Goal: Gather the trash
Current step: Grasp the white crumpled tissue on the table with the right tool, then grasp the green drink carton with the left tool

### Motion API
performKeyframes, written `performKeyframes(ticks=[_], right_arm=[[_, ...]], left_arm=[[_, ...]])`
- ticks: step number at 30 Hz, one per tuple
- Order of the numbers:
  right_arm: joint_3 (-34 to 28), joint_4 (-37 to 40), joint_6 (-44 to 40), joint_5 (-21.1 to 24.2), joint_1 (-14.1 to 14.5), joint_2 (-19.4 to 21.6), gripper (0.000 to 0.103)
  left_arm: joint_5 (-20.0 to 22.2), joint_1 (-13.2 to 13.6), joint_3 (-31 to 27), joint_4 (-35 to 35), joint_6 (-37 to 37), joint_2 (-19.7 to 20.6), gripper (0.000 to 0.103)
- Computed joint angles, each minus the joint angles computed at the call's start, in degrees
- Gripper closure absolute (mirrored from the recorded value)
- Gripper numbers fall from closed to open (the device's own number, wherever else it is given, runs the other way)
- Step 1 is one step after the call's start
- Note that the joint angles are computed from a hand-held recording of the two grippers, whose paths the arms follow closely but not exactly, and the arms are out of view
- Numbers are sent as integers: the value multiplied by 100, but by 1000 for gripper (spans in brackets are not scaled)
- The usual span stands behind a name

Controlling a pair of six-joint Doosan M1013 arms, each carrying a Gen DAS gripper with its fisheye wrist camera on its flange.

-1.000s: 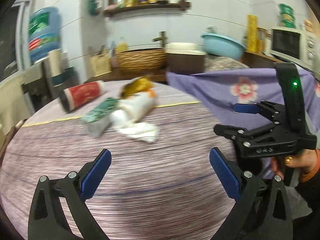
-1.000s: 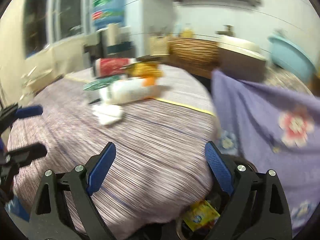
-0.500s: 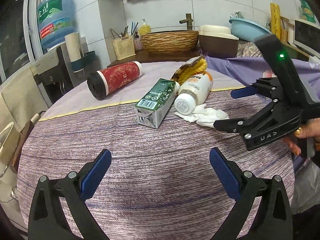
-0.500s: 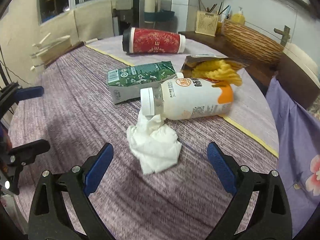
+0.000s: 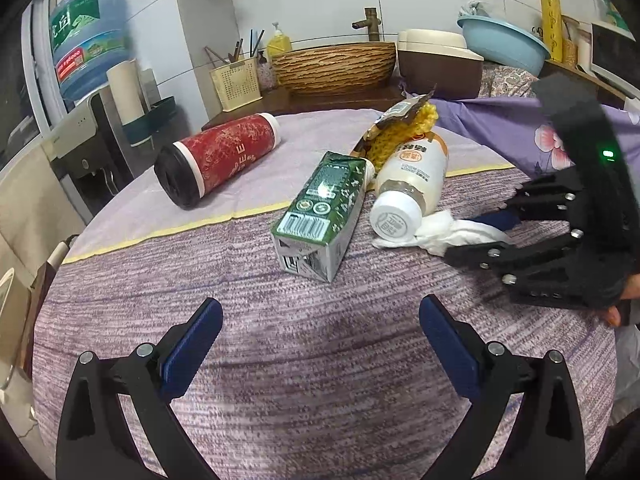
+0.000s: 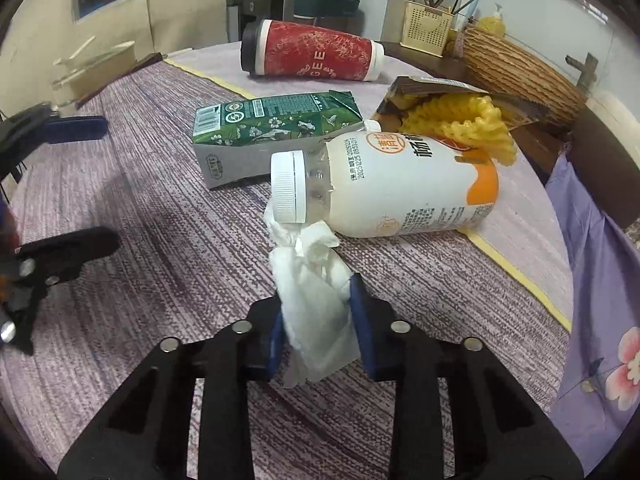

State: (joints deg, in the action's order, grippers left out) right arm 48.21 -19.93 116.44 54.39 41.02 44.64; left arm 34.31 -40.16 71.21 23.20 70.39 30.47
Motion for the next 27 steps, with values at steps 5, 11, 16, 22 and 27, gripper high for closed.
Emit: performKeyframes(ticks=[5,11,16,22,27], right_arm=[[378,149,100,-316,9,-245,81],[909,4,314,-694,78,-589,81],[1203,9,492,-914,97,-783,81],[1417,39,615,-1024,114,-910,81],[1563,31,727,-1089,125,-980,81]], left_arm=[[161,74,-384,-231,173,252,6],[460,90,-841,-44,255,558,6],[592,139,-1145,-260,572,756,6],[1095,57,-1594,172,915,1037,6],[1370,67,-1824,-97,1310,1158,22]])
